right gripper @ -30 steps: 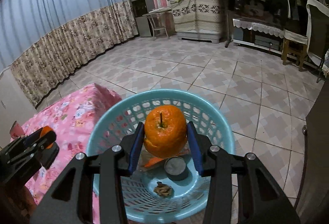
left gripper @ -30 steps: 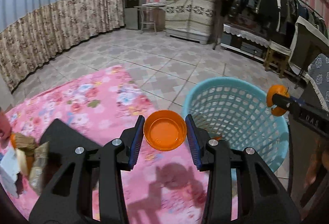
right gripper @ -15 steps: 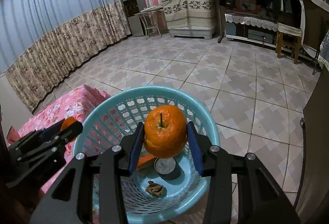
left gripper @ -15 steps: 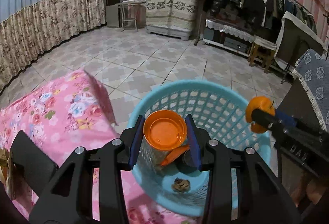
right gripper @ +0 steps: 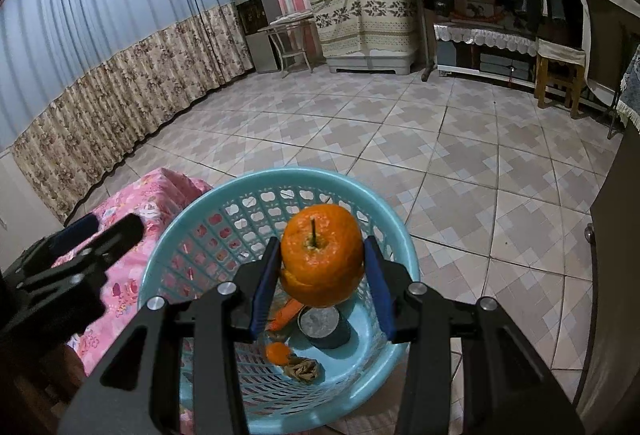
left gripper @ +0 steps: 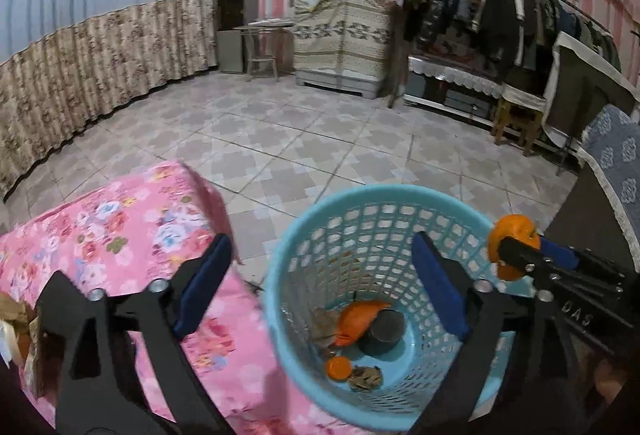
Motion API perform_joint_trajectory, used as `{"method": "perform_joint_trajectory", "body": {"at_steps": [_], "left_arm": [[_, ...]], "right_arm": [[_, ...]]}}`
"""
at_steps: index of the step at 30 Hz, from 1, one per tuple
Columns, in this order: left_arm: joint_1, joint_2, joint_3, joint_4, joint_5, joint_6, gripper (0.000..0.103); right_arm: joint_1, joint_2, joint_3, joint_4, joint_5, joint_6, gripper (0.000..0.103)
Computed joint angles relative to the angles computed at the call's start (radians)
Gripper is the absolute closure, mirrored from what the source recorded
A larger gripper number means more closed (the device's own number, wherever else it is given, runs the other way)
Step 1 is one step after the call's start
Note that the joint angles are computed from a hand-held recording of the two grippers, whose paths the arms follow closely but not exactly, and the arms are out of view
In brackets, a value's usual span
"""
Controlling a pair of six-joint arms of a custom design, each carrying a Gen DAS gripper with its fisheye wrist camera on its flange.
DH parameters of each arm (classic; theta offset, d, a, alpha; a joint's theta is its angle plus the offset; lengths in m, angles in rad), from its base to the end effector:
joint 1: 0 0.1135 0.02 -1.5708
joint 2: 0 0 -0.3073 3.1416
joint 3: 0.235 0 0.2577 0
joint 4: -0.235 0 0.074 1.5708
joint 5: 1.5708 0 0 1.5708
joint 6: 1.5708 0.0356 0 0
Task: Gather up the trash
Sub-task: 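Open the right tool to drop the mandarin into the basket, then move both tools back over the table toward the white paper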
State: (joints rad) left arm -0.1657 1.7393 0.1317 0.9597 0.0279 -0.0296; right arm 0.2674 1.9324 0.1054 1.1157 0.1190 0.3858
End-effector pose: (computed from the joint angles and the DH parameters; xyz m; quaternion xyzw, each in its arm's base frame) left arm 0.2066 -0.0356 0.0977 0.0671 0.8928 -0.0558 0.4419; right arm 0.1999 0.0504 0.0719 0.0784 0.9044 0.0822 0.4113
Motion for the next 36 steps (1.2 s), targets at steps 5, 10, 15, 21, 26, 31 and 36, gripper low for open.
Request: {"method": "perform_joint_trajectory", "body": {"at_steps": [5, 10, 15, 21, 26, 31, 36], "left_arm": [[0.098, 0.011, -0.005, 0.002, 0.027, 0.040, 0.008], [0.179, -0.008, -0.012, -0.006, 0.064, 0.063, 0.006], [0.213, -0.038, -0.010, -0.030, 0.069, 0.087, 0.006], [0.225, -0.061, -0.021, -0.021, 0.055, 0.101, 0.005], [0.266, -0.056, -0.031, -0.009, 0.070, 0.130, 0.005], [0.353, -0.079, -0.046, -0.022, 0.122, 0.161, 0.005], [0.500, -0.160, -0.076, -0.075, 0.207, 0.244, 0.005]], "right_arm": [[0.025, 0.011, 0.003, 0.011, 0.024, 0.002, 0.060], [0.067, 0.006, 0.023, -0.022, 0.066, -0.001, 0.060], [0.089, -0.012, 0.052, -0.082, 0.079, 0.010, 0.038], [0.105, -0.035, 0.057, -0.116, 0.130, 0.021, 0.024], [0.085, -0.022, 0.074, -0.150, 0.131, 0.029, 0.022], [0.110, -0.036, 0.082, -0.170, 0.154, 0.033, 0.020], [0.184, -0.065, 0.109, -0.226, 0.201, 0.053, 0.020]]}}
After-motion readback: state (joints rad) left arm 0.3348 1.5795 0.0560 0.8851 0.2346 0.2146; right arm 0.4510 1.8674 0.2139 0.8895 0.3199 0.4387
